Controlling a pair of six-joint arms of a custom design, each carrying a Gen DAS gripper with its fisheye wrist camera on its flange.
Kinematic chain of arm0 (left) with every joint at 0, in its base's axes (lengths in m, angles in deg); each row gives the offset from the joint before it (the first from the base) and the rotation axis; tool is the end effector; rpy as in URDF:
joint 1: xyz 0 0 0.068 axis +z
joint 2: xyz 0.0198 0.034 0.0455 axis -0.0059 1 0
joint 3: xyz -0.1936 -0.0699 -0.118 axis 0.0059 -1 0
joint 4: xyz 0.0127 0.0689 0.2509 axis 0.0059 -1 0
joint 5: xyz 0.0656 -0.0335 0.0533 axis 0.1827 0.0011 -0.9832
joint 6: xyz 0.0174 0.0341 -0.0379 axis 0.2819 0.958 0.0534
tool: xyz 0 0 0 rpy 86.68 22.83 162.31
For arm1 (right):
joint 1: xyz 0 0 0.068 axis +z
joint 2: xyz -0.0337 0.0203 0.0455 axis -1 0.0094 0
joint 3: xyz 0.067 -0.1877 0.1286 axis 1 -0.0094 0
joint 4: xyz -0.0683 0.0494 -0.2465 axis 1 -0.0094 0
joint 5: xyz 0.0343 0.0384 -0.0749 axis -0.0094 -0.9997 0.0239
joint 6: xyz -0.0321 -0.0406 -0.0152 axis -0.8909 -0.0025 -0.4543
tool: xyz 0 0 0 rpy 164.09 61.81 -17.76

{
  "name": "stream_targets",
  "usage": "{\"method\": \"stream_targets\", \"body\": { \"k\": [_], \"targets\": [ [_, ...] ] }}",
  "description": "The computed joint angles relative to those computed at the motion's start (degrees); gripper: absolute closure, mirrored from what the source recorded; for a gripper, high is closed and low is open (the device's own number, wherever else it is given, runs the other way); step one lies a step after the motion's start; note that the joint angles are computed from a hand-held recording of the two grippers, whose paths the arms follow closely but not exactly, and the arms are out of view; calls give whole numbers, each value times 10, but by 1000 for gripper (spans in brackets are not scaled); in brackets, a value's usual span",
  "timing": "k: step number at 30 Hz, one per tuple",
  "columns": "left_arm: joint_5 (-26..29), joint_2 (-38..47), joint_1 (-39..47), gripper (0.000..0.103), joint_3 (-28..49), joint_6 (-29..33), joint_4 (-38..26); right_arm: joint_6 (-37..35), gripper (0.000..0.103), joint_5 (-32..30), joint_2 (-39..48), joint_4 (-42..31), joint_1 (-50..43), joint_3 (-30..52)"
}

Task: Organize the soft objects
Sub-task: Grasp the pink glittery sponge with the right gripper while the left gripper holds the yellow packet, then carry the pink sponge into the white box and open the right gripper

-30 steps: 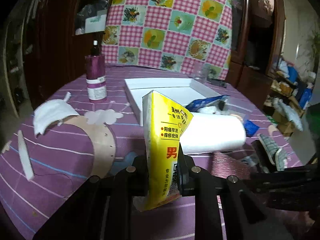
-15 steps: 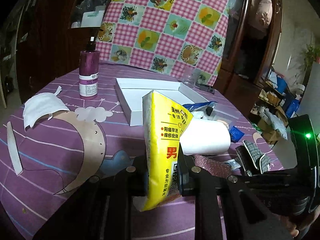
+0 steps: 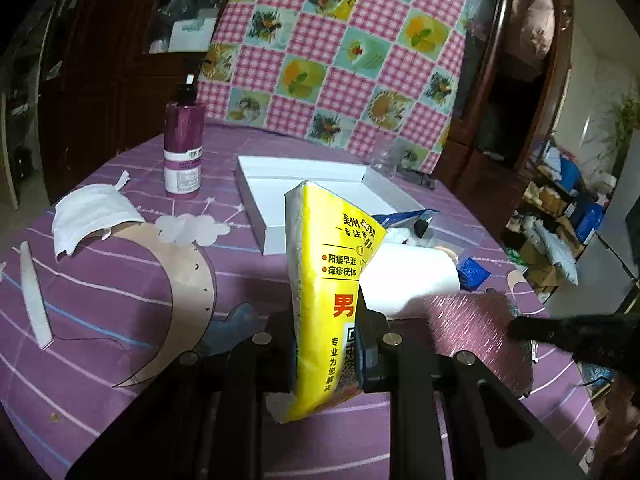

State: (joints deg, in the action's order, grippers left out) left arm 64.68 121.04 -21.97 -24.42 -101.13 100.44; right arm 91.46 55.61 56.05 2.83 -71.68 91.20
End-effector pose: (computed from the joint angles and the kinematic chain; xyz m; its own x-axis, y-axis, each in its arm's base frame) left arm 0.2254 -0.0838 0.0646 -0.5842 -0.1999 -0.7866 0.0188 0.9656 -0.2593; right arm 0.2549 0.0865 0.0793 -0.8105 -0.1099 -0.5753 -0.2617 0.9467 0.1877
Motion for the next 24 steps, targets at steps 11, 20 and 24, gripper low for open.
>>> {"method": "stream_targets", "body": {
  "k": [11, 20, 24],
  "targets": [
    [-25, -115, 7, 84, 155, 20, -263, -8, 99, -53, 105, -138, -61, 276],
    [2, 63, 67, 84, 408, 8, -340, 68, 99, -159, 323, -184, -95, 572],
    [27, 166, 85, 84, 499, -14, -343, 92, 99, -188, 426, -200, -104, 683]
  ]
}}
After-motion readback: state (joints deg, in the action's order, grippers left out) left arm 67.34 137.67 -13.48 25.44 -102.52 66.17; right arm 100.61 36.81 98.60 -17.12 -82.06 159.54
